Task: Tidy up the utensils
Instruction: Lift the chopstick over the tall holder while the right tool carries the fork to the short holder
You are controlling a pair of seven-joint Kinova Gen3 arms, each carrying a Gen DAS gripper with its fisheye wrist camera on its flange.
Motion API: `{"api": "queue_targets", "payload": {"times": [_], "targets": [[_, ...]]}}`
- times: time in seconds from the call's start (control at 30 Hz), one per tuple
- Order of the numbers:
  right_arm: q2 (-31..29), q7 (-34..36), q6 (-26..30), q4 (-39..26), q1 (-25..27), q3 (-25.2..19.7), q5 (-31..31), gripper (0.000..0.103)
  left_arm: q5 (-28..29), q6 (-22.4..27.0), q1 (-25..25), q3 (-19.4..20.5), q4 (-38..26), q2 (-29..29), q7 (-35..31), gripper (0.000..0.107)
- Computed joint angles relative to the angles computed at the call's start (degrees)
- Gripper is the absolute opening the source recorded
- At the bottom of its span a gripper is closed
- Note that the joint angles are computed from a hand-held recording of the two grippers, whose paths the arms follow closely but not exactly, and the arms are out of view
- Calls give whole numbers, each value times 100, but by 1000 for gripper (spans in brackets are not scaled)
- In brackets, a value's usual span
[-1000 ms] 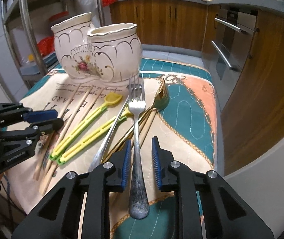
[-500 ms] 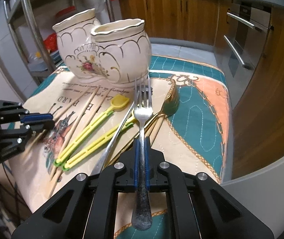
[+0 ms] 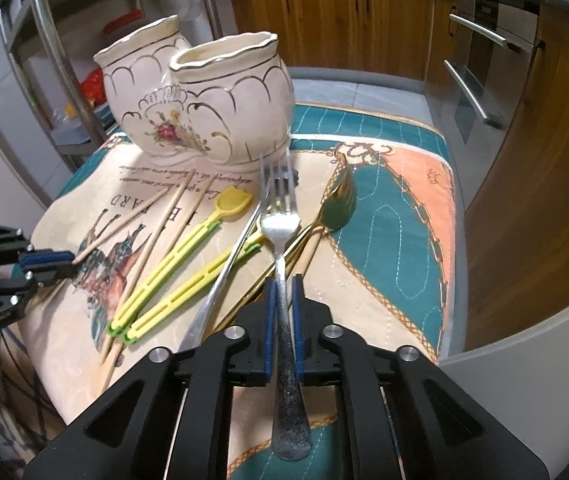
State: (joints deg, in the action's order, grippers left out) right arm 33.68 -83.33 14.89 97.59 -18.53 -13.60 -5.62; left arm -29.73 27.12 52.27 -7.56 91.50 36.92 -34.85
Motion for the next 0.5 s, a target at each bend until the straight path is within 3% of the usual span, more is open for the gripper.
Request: {"api": "queue_targets", "payload": {"times": [0.07, 0.13, 0.2, 0.3, 0.4, 0.5], "targets": [[54, 70, 22, -55, 137, -135, -56, 13, -10, -151, 37, -69, 93, -22, 110, 8], [170, 291, 106, -145, 532, -544, -227, 13, -39, -231, 107, -156, 123, -13, 194, 7], [249, 553, 162, -190, 808, -833, -378, 7, -125, -273, 218, -272, 123, 21, 259, 6], [186, 705, 44, -83, 770, -798, -465, 6, -206, -482, 310, -418, 193, 29, 382, 6], [43, 830, -403, 234, 777, -879, -498, 6, -293, -745, 496, -689, 352, 14, 529, 6], [-180, 824, -1102, 697, 900, -1079, -427, 6, -468, -1210, 981, -1328, 635, -36, 868, 6]]}}
